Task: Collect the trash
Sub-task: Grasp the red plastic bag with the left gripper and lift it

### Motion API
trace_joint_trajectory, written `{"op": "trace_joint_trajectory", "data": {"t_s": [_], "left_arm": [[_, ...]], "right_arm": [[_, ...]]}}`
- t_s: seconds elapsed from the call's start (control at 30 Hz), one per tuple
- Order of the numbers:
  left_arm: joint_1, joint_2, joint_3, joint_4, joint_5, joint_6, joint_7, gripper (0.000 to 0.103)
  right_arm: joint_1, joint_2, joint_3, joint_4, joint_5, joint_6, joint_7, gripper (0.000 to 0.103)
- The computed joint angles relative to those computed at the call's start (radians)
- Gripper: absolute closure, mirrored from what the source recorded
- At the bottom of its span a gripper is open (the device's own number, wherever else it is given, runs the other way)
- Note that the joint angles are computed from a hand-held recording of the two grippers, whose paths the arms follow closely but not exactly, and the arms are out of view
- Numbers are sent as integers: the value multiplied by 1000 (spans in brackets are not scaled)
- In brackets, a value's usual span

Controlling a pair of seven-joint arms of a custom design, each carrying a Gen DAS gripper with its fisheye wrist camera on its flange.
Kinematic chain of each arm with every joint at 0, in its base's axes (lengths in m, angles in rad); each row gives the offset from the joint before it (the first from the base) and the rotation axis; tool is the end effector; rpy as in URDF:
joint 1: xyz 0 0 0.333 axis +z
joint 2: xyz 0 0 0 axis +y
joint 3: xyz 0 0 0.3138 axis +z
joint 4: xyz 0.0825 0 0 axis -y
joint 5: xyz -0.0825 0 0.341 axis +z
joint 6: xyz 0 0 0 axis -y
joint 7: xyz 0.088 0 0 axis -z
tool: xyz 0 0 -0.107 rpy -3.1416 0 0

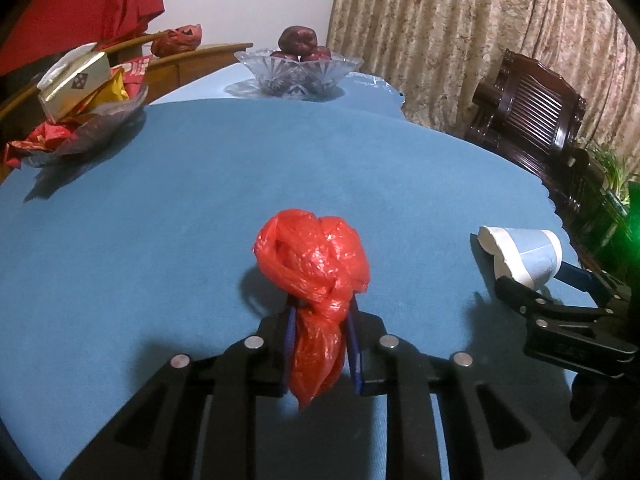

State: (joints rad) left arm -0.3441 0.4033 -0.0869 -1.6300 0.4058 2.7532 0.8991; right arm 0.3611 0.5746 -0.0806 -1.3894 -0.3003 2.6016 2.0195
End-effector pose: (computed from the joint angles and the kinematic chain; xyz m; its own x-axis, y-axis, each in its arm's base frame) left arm 0.6117 -0.2881 0.4869 -0.1063 -0.9865 0.1245 -0.7387 -0.0055 -0.6741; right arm 0.6861 0.2196 0.4634 0.0506 -0.9977 0.0455 -0.7723 -0.0680 -0.6316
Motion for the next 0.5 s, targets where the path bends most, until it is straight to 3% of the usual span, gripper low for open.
{"op": "trace_joint_trajectory", "data": {"t_s": [0.03, 0.07, 0.1, 0.13, 0.5], "left_arm": [[1, 0, -1, -1, -2, 0, 1, 81], [0, -2, -1, -3, -2, 0, 1, 81], [-1, -3, -1, -3, 0, -1, 1, 81], [-2, -4, -1, -3, 0, -2, 2, 81], [-24, -31, -3, -6, 33, -13, -20, 81]], "right_arm": [[1, 4, 0, 5, 0, -5, -1, 8], [-3, 1, 3, -2, 4, -2, -5, 13], [-10, 0, 11, -3, 15, -1, -14, 24], [-15, -5, 17, -13, 23, 0, -22, 26], [-45, -109, 41, -153, 85, 78, -54, 29]]}}
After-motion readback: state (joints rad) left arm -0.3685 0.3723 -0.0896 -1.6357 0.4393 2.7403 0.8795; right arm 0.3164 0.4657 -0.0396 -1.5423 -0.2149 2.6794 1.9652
